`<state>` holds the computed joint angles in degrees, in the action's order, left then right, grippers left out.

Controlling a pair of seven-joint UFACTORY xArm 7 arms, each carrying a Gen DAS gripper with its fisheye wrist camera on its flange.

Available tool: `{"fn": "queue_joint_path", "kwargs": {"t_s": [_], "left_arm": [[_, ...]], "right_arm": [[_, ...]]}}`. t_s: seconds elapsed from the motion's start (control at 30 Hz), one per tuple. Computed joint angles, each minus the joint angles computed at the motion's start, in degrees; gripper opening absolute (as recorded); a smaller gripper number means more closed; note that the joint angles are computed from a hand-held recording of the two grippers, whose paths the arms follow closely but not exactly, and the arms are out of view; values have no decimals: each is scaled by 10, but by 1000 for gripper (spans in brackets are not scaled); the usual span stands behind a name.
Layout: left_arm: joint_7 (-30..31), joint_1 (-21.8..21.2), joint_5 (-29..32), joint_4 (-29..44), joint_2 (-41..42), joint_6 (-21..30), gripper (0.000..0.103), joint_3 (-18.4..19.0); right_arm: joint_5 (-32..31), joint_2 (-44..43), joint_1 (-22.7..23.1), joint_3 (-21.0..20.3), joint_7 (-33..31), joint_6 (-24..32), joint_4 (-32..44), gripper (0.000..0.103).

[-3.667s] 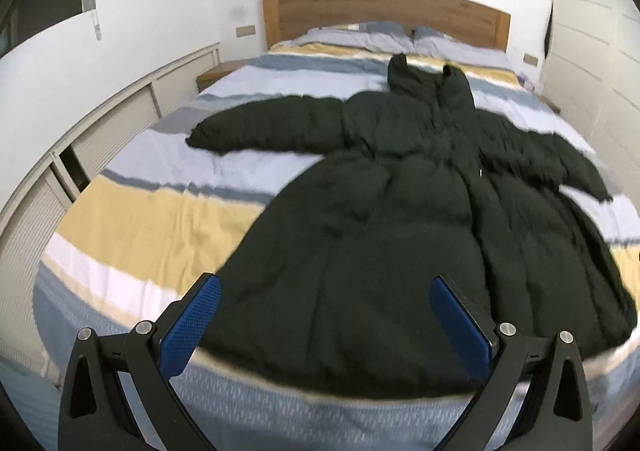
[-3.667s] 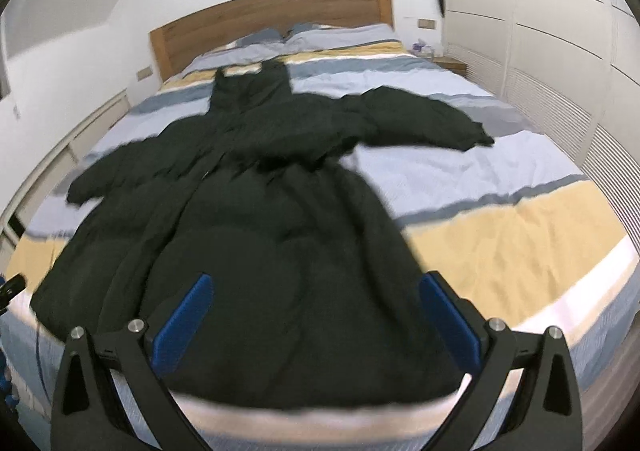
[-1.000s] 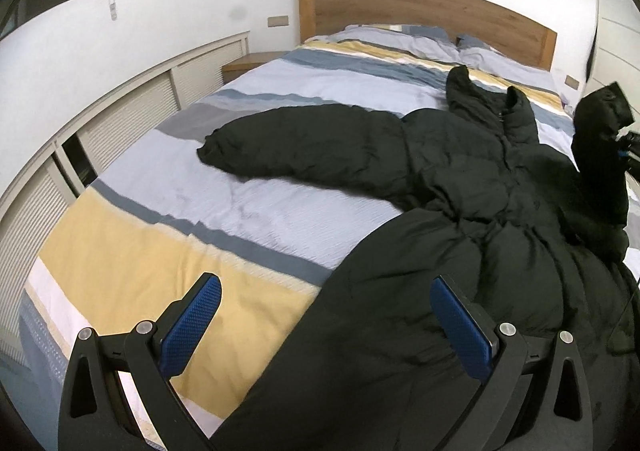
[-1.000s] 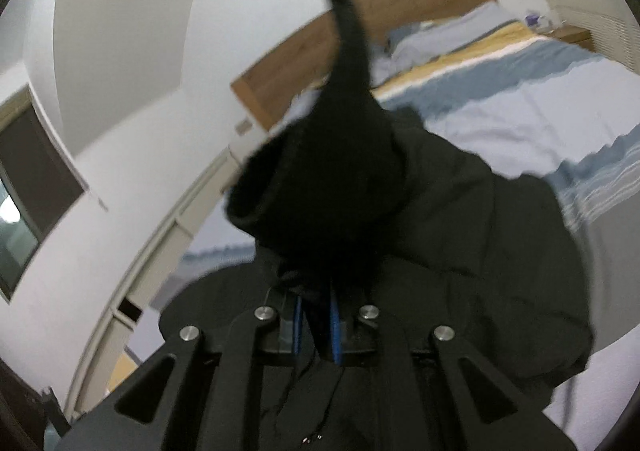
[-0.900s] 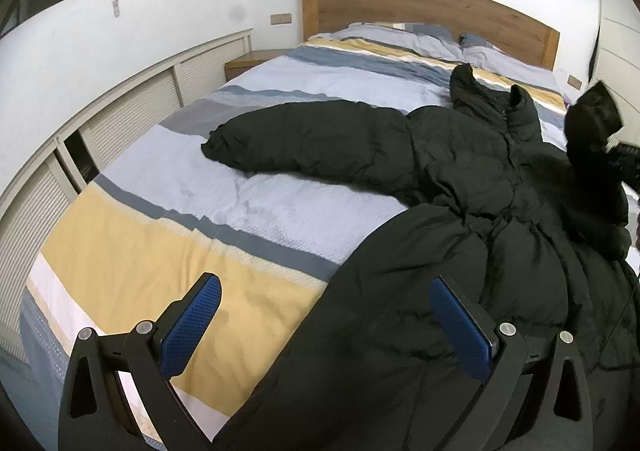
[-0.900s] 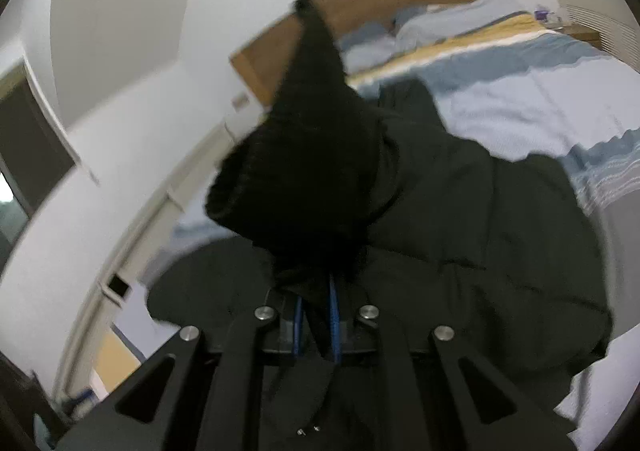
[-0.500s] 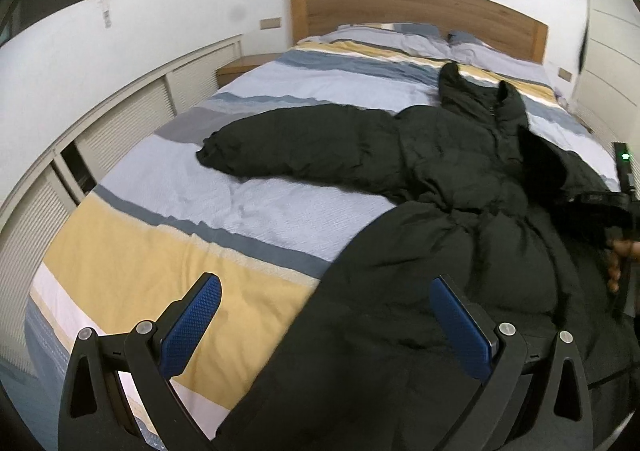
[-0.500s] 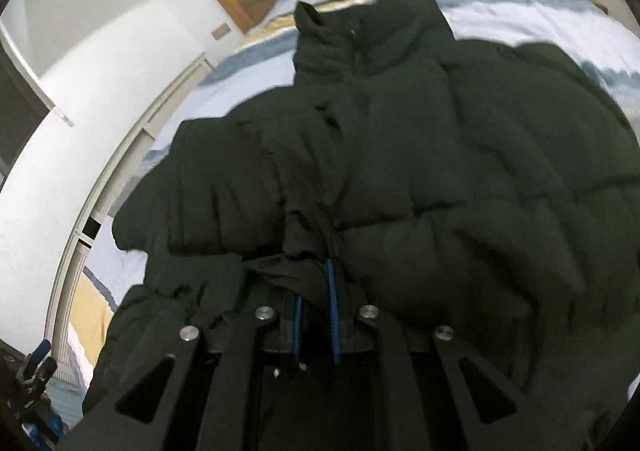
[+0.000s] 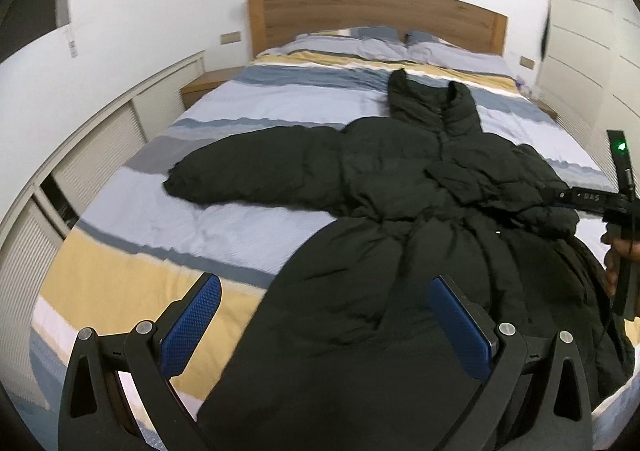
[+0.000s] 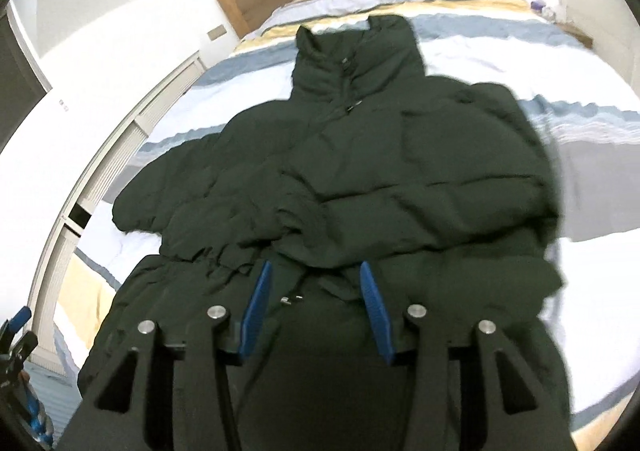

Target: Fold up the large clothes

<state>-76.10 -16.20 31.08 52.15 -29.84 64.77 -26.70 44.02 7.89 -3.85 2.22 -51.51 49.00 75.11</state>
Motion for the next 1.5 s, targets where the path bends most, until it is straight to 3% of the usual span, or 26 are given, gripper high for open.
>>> {"fn": "queue_joint_path", "kwargs": {"t_s": [0.23, 0.33, 0.47, 0.5, 0.63, 0.77, 0.93, 1.17, 1.33, 1.5], "left_arm": [[19, 13, 85, 116, 174, -46, 102, 16], [24, 14, 147, 223, 299, -83, 102, 41], [57, -22, 212, 390, 468, -139, 102, 90], [63, -21, 219, 424, 499, -141, 102, 88], [109, -43, 189, 583, 644, -169, 102, 114], [163, -57, 128, 685, 740, -129, 102, 131], [194, -43, 55, 665, 748, -130, 102, 142], [203, -44, -14, 558, 651, -141, 98, 171], [200, -44, -53, 431, 527, -150, 98, 204], [188, -22, -75, 244, 349, -167, 98, 234]], "right_arm": [[-40, 63, -18, -6, 18, -40, 89, 45], [-63, 124, -26, 9, 30, -60, 165, 45], [-98, 224, -35, 37, 48, -56, 290, 45], [-108, 251, -37, 43, 52, -52, 323, 45], [-154, 323, -39, 58, 70, -31, 404, 45], [-178, 371, -45, 67, 88, -3, 447, 45], [-199, 409, -58, 64, 121, 33, 500, 46], [-263, 385, -52, 29, 209, 81, 513, 46], [-275, 293, -52, 24, 233, 83, 426, 46], [-255, 194, -49, 21, 265, 84, 333, 46]]}}
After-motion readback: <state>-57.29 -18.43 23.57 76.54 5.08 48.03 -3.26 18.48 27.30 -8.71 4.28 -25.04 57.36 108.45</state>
